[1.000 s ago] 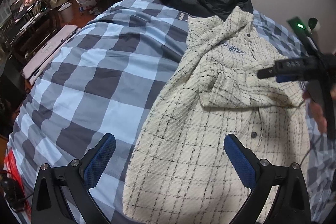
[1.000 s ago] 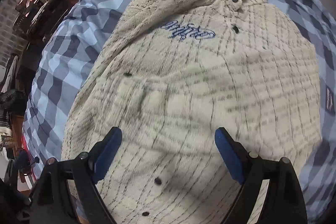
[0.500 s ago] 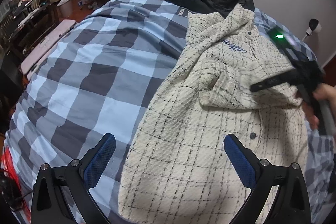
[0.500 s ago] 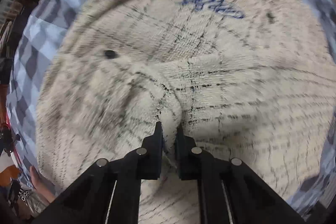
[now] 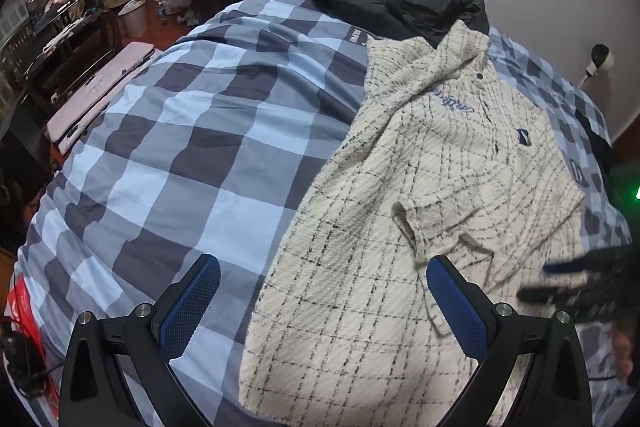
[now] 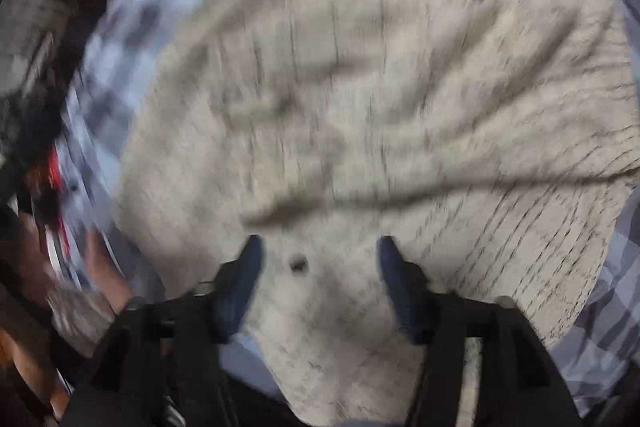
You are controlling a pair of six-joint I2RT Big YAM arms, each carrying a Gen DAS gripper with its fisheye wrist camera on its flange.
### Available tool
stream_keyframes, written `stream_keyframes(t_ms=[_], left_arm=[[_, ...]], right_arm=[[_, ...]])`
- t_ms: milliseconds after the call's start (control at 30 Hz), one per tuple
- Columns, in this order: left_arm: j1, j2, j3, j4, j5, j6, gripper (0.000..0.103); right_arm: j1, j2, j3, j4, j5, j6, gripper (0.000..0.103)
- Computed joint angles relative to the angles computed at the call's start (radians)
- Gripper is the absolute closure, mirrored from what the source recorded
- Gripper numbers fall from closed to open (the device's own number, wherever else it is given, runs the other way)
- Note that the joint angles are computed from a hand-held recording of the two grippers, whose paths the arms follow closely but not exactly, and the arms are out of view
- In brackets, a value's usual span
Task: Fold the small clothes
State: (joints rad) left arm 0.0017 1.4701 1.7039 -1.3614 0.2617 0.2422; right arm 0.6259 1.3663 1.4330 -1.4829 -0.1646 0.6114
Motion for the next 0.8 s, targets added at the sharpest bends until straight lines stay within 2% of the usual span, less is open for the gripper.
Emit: stream_keyframes(t_ms=[67,133,200,267,333,367,433,467,500,533,567,600,700,767,800], left_arm=[[0.003,0.005,0.005,-0.001,0.004,-0.008,0.0],[0.005,0.01,0.008,-0.004,0.005,-0.011,0.0],[0.007,0.012,0.008,-0.007,0.004,-0.01,0.0],[0.011,0.02,0.015,-0.017,0.011,-0.013,0.0],[0.016,0.029,0.026,-0.027,0.025,-0.023,0.0],[0.018,0.032,0.03,-0.029,0.029,-0.027,0.0],[0.021,0.035,0.036,-0.03,0.035,-0.029,0.0],[0.021,0.036,0.037,-0.032,0.036,-0.03,0.0],[0.022,0.038,0.039,-0.035,0.038,-0.031,0.0],[0.024,0.04,0.042,-0.04,0.043,-0.032,0.0],[0.025,0.041,0.044,-0.045,0.049,-0.033,0.0],[0.027,0.042,0.047,-0.048,0.056,-0.035,0.0],[0.027,0.035,0.047,-0.038,0.064,-0.037,0.0],[0.024,0.027,0.041,-0.02,0.049,-0.036,0.0],[0.022,0.023,0.037,-0.009,0.041,-0.037,0.0]], right_arm=[[0.012,-0.001,0.015,0.034,0.11,0.056,0.009],[0.017,0.038,0.044,0.033,0.151,0.055,0.009],[0.026,0.108,0.09,0.048,0.121,0.055,0.009],[0.026,0.194,0.144,0.023,0.085,0.086,0.009],[0.001,0.297,0.263,0.03,0.036,0.108,0.009],[-0.009,0.312,0.261,0.049,-0.011,0.143,0.009],[-0.02,0.303,0.225,0.103,-0.034,0.192,0.009],[-0.018,0.305,0.216,0.108,-0.018,0.203,0.02],[-0.012,0.321,0.227,0.079,0.013,0.208,0.046],[-0.003,0.343,0.251,0.027,0.055,0.205,0.054],[-0.002,0.343,0.258,0.025,0.056,0.211,0.072],[-0.002,0.331,0.253,0.04,0.05,0.224,0.083],[-0.011,0.256,0.246,0.048,0.095,0.262,0.087],[-0.003,0.208,0.28,0.028,0.178,0.261,0.087],[0.0,0.2,0.3,0.03,0.193,0.268,0.087]])
